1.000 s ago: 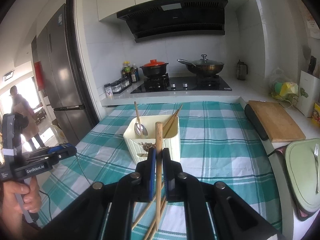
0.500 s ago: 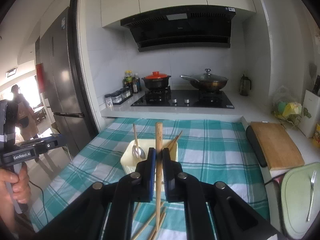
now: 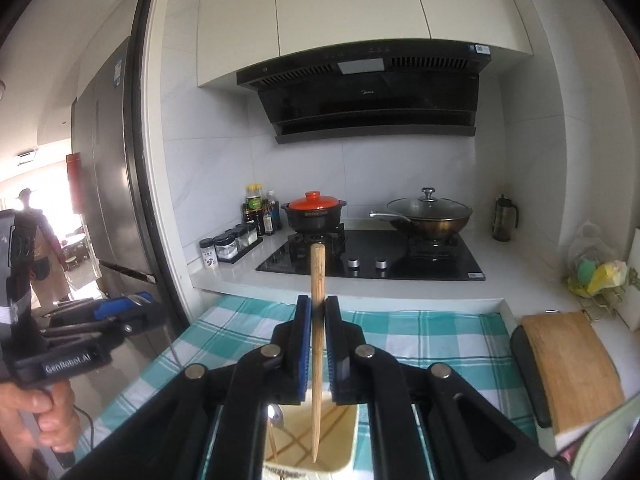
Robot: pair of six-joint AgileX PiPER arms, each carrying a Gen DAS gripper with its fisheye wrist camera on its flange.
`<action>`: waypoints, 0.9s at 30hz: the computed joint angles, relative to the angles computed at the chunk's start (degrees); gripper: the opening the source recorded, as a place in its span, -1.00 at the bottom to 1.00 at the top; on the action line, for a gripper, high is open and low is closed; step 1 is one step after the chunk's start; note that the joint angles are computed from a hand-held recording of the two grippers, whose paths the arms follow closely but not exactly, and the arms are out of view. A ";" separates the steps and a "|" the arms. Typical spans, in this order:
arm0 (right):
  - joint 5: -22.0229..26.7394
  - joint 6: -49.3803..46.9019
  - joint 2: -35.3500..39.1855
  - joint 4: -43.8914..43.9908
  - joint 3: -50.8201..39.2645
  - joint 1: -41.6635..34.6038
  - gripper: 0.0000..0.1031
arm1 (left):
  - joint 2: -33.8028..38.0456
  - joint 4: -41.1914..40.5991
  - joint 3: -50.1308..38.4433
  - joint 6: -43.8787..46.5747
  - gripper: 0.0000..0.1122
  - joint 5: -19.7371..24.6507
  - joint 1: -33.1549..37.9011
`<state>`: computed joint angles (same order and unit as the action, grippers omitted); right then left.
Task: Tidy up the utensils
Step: 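Lift the spoon with the left tool to the box while the right tool carries its chopstick, then open the left tool to drop the spoon in while the right tool drops its chopstick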
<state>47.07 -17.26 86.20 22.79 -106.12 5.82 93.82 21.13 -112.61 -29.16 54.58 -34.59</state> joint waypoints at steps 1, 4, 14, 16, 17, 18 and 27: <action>-0.43 -0.30 1.22 0.84 -0.02 0.07 -0.87 | 1.21 -0.47 -0.37 0.23 -0.38 -0.11 0.38; 1.39 -0.77 6.48 4.06 -1.91 -0.41 -0.87 | 5.44 -4.02 -1.76 1.75 -0.38 0.34 2.27; 11.95 2.82 21.60 3.80 -10.22 -0.28 -0.83 | 13.20 -9.77 -2.08 1.17 -0.33 3.14 4.60; 13.28 4.16 23.16 3.46 -11.11 -0.57 -0.80 | 12.50 -10.43 -0.53 0.65 -0.01 2.37 4.88; 13.45 4.90 23.32 2.41 -10.85 -0.53 -0.65 | 11.33 -10.10 1.16 0.03 0.06 1.58 4.76; 13.40 5.36 23.29 1.61 -10.61 -0.55 -0.54 | 10.77 -9.93 1.91 -0.08 0.16 1.18 4.83; 9.53 -1.42 9.39 1.48 5.22 -4.23 -0.14 | -4.76 -4.86 20.54 -2.80 0.42 1.74 -0.65</action>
